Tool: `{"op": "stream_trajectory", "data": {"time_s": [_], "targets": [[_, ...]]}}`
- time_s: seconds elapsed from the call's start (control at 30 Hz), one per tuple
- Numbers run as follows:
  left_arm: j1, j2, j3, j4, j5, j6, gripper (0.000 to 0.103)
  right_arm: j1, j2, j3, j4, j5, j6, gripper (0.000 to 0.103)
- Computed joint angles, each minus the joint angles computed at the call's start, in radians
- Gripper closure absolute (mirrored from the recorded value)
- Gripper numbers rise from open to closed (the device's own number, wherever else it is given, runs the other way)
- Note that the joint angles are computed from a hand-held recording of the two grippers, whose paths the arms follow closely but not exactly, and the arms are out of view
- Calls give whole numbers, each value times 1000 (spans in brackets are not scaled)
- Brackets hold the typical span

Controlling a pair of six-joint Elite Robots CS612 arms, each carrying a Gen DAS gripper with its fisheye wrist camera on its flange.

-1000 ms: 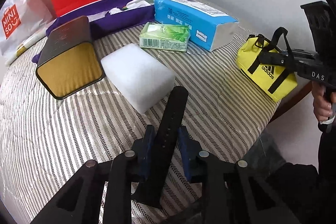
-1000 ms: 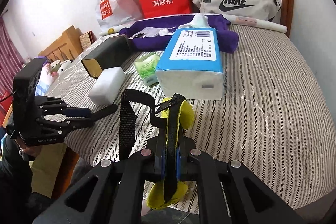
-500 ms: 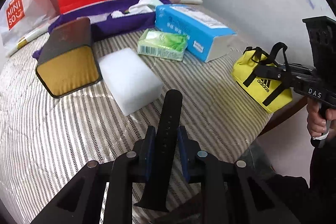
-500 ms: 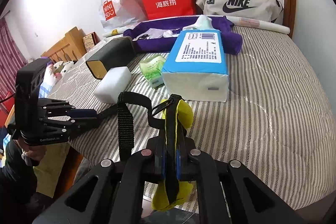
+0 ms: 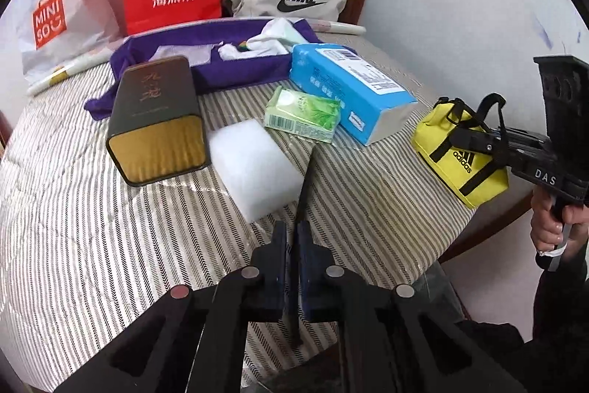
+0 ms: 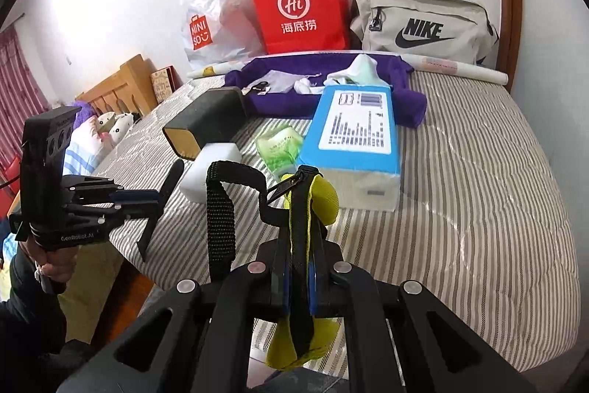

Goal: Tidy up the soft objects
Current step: 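Lift the black strap with left tool while right tool holds the yellow bag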

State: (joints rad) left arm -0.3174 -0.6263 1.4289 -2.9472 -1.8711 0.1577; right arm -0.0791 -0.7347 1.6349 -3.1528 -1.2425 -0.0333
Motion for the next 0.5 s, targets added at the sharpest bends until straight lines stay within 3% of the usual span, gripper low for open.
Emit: {"op": "stream_trajectory", "data": {"time_s": [0.33, 0.5], "targets": [[1, 17, -21, 60, 15, 18, 95, 2, 9, -23, 32, 4, -5, 96], [-10, 19, -13, 52, 55, 41, 77, 1, 12, -24, 52, 3, -2, 96]]}}
